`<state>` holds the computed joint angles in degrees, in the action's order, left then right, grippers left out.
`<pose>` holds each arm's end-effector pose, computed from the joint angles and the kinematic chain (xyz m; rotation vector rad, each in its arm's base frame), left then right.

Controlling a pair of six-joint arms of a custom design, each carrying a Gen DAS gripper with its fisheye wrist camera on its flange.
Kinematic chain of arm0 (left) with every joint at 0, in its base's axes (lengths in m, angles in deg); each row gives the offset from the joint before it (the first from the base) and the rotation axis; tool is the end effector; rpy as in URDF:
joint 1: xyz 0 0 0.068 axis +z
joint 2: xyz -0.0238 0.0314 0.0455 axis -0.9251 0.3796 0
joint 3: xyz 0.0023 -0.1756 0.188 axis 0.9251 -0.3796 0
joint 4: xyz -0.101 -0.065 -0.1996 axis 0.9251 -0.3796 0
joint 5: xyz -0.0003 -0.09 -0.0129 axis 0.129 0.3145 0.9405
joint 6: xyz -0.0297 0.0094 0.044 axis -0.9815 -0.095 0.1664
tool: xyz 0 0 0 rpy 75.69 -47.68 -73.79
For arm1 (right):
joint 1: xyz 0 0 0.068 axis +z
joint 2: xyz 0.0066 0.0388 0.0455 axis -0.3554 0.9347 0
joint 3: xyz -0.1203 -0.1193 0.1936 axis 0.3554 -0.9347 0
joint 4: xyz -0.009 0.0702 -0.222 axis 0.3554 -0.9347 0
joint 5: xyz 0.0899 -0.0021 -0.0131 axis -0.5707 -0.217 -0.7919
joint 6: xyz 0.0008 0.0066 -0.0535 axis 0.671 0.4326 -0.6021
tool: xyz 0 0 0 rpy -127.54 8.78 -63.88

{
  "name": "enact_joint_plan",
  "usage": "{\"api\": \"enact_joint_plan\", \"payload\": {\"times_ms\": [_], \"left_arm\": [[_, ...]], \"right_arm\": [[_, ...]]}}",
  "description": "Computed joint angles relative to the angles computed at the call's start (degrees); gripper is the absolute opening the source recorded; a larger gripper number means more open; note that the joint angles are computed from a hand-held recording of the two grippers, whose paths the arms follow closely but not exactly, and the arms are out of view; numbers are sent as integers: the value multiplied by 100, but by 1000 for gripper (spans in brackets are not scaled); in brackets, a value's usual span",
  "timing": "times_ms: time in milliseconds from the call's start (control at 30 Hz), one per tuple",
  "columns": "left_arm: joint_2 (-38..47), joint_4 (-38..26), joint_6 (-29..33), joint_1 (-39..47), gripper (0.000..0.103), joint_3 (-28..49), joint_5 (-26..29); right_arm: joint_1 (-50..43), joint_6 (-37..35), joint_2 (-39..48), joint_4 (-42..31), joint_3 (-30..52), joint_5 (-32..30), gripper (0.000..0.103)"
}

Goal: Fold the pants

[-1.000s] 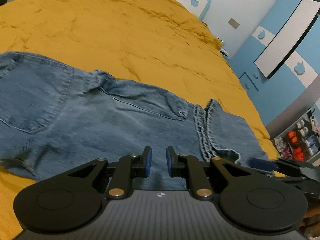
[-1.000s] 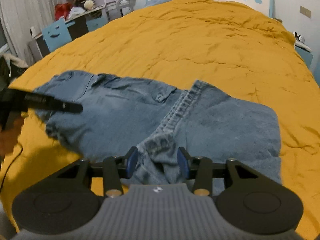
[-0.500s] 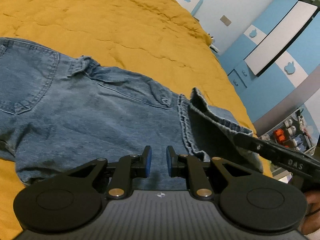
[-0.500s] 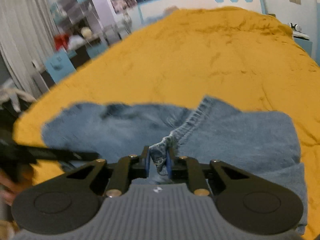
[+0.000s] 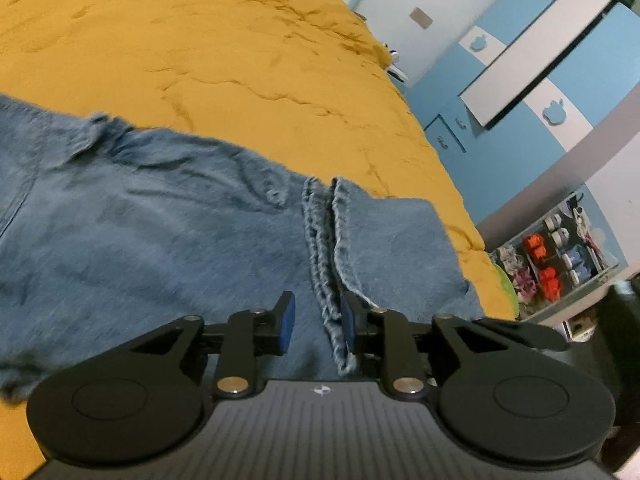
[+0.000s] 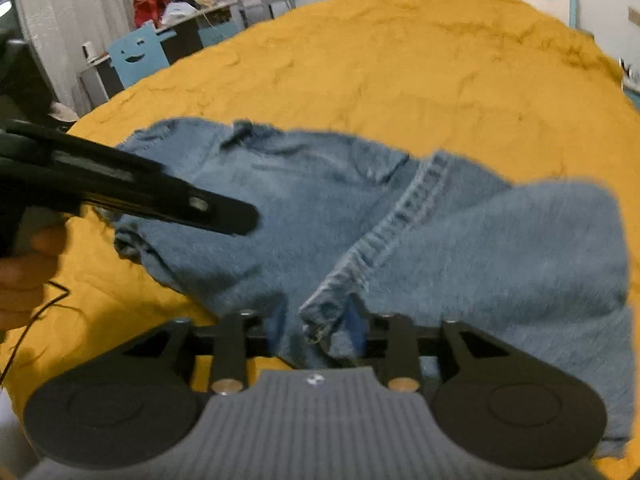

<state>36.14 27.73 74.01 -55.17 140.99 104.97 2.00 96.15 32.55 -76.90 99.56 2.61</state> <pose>0.2562 0.0315 0.2248 0.2556 2.4481 -0.8519 0.2548 0.1119 0.2079 -0.3309 2.4102 0.4077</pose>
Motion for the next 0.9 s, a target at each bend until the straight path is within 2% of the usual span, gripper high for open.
{"api": "enact_joint_plan", "payload": {"times_ms": [100, 200, 300, 400, 467, 633, 667, 733, 900], "left_arm": [[136, 395, -345, -293, 32, 75, -109], [262, 817, -755, -625, 33, 105, -474], [368, 1251, -1063, -863, 33, 102, -836], [564, 1422, -1204, -989, 33, 231, -1032], [688, 1408, -1176, -971, 32, 335, -1075], [935, 1416, -1086, -802, 32, 435, -951], [980, 1403, -1064, -767, 32, 456, -922], [1034, 1400, -990, -695, 33, 457, -824], [1106, 1656, -1082, -641, 32, 365, -554]], "right_arm": [[-414, -200, -351, -374, 222, -252, 37], [-929, -424, -207, -596, 681, -282, 37], [-1283, -542, 504, -717, 1382, -114, 37], [-1396, -143, 1443, -620, 2102, -207, 38], [-1252, 80, 2005, -520, 2504, -8, 40], [-912, 691, 3299, -520, 3490, 528, 40], [-885, 771, 3493, -558, 3643, 666, 38], [-889, 891, 3640, -425, 3657, 774, 17], [-1164, 1021, 3082, 510, 2686, 233, 6]]}}
